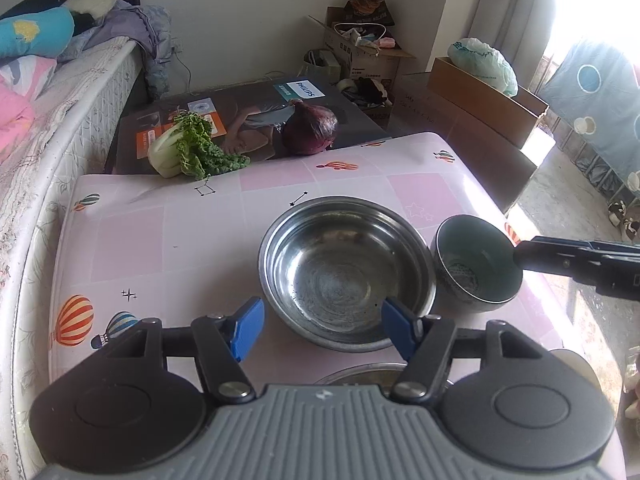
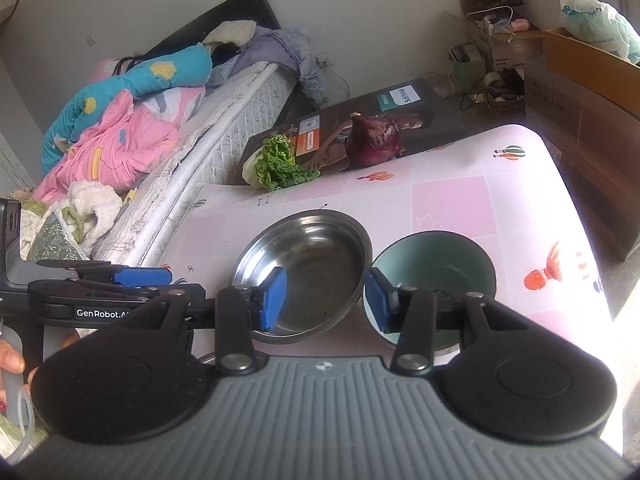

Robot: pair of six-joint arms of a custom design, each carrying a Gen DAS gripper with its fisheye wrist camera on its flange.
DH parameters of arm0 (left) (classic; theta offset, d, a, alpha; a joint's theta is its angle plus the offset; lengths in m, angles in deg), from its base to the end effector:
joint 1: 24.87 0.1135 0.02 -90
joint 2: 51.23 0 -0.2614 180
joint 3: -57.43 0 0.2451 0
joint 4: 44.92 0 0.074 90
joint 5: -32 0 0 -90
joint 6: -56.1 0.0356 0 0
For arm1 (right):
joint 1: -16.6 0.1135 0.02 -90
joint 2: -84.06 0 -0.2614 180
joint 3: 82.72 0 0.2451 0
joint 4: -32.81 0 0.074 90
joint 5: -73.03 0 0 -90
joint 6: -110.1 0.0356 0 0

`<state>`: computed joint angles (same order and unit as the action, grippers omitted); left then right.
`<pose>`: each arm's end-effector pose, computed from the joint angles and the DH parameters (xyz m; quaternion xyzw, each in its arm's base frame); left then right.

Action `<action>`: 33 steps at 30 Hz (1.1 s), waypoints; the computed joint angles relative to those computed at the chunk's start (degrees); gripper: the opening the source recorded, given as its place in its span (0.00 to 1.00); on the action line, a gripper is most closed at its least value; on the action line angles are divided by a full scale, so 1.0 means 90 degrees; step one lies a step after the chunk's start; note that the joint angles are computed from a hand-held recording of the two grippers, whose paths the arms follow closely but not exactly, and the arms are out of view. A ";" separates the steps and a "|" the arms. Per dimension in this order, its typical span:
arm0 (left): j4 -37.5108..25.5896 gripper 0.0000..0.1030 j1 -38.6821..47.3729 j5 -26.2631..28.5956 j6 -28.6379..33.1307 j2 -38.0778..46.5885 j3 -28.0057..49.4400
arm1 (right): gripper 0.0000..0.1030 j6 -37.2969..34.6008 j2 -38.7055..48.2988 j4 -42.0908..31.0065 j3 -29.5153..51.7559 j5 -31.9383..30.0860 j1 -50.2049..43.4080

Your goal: Organize plates and bowls

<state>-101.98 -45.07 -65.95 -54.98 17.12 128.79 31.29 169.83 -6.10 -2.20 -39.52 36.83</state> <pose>0.2199 -0.0756 0.2809 -0.0287 0.9487 -0.0468 0.3113 0.2969 0.1240 0.2773 -0.1471 0.8945 0.2768 0.3189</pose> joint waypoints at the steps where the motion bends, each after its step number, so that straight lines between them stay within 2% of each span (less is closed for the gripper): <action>1: 0.0020 0.65 -0.0047 0.0073 -0.0050 0.0022 0.0026 | 0.42 0.0003 -0.0059 -0.0035 -0.0036 -0.0065 -0.0143; 4: 0.0142 0.64 -0.0281 0.0333 -0.0264 0.0193 0.0131 | 0.42 -0.0020 -0.0160 -0.0102 -0.0120 -0.0154 -0.0487; 9: 0.0337 0.60 -0.0741 0.0704 -0.0605 0.1035 0.0635 | 0.42 -0.0157 -0.0101 -0.0164 -0.0265 -0.0341 -0.1143; 15: 0.0368 0.48 -0.1022 0.0975 -0.1027 0.2236 0.1410 | 0.42 -0.0379 0.0521 -0.0330 -0.0094 -0.0641 -0.1665; 17: 0.0351 0.41 -0.1060 0.1041 -0.1137 0.2560 0.1621 | 0.42 -0.0466 0.0817 -0.0377 0.0069 -0.0738 -0.1761; 20: 0.0332 0.31 -0.1066 0.1073 -0.1271 0.3020 0.1903 | 0.41 -0.0567 0.1209 -0.0452 0.0332 -0.0872 -0.1797; 25: 0.0422 0.23 -0.1082 0.1014 -0.1223 0.3374 0.2108 | 0.38 -0.0909 0.1902 -0.0797 0.0998 -0.1092 -0.1834; 28: 0.0401 0.22 -0.1175 0.0729 -0.1141 0.3491 0.2255 | 0.36 -0.1063 0.2319 -0.1010 0.1398 -0.1245 -0.1876; 33: 0.0152 0.21 -0.1199 0.0658 -0.1077 0.3608 0.2458 | 0.33 -0.1138 0.2774 -0.1134 0.1775 -0.1321 -0.1803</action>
